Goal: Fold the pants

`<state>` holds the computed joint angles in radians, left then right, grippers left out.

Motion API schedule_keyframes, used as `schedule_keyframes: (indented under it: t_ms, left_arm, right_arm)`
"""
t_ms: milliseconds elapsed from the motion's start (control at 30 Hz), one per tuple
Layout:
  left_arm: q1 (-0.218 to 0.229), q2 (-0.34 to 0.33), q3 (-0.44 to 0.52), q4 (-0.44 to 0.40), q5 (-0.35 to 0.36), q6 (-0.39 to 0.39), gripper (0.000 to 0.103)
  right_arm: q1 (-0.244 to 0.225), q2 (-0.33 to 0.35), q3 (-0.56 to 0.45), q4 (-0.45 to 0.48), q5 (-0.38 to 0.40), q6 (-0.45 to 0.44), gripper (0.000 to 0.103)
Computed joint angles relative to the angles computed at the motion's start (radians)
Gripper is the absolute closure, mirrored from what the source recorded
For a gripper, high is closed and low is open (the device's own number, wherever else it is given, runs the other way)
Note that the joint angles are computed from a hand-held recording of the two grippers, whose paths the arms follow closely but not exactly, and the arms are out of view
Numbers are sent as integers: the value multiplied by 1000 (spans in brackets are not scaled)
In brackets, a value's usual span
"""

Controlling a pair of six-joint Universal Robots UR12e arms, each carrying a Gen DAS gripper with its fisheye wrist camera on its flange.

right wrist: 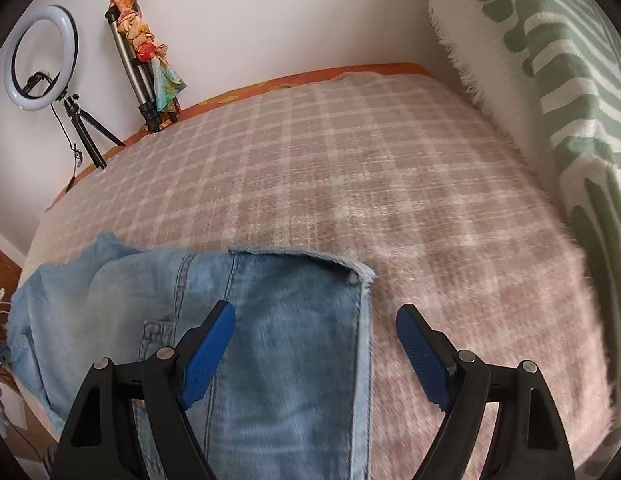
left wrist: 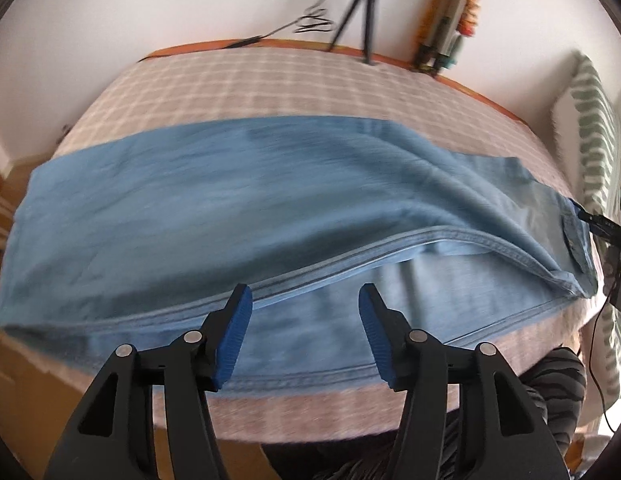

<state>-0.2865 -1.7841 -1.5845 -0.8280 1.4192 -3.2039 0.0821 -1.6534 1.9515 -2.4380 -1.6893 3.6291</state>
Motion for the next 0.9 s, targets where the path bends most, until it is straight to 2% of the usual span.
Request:
schedule_keyframes:
  t_ms: [300,367,400,433,467,500,567,600,667,767,800,833,900]
  left_arm:
    - [56,40,-56,26,7,-105,40]
    - [60,42,-58,17,16,-106,40]
    - [62,44,-60,16,26,-108,40]
    - [65,46,-64,15,31,-114,40]
    - [67,45,-63,15,34,-121,40]
    - [70,46,-66,17,38,-130,40]
    - [69,48,-67,18,67,-139,40]
    - [64,50,-68,23,104,-132,40]
    - [54,57,-74,46,151,-112,40]
    - [40,67,-84,82,212,-77,40]
    - [37,71,-88,95,223,-62,40]
    - [36,73,-91,104,231,-52,40]
    - [35,79,-97,122,242,-41,40]
  right_arm:
    - [-36,21,21,-73,125,22,18]
    - [-32,26,17,-70,127,21,23]
    - [-29,28,13,-71,130,13,34]
    - [-27,29,11,-69,138,8,50]
    - [-29,29,9,-74,165,-1,62]
    - [-24,31,0,-64,175,-7,71]
    - [2,40,-27,-23,111,-26,84]
    - [14,44,-41,-4,79,-48,86]
    - [48,61,-82,62,-27,-63,87]
    - [81,85,-126,122,-115,-83,87]
    - [91,92,-138,139,-145,-86,81]
    - [102,97,-152,159,-177,-81,68]
    - [110,96,-161,154,-176,-93,54]
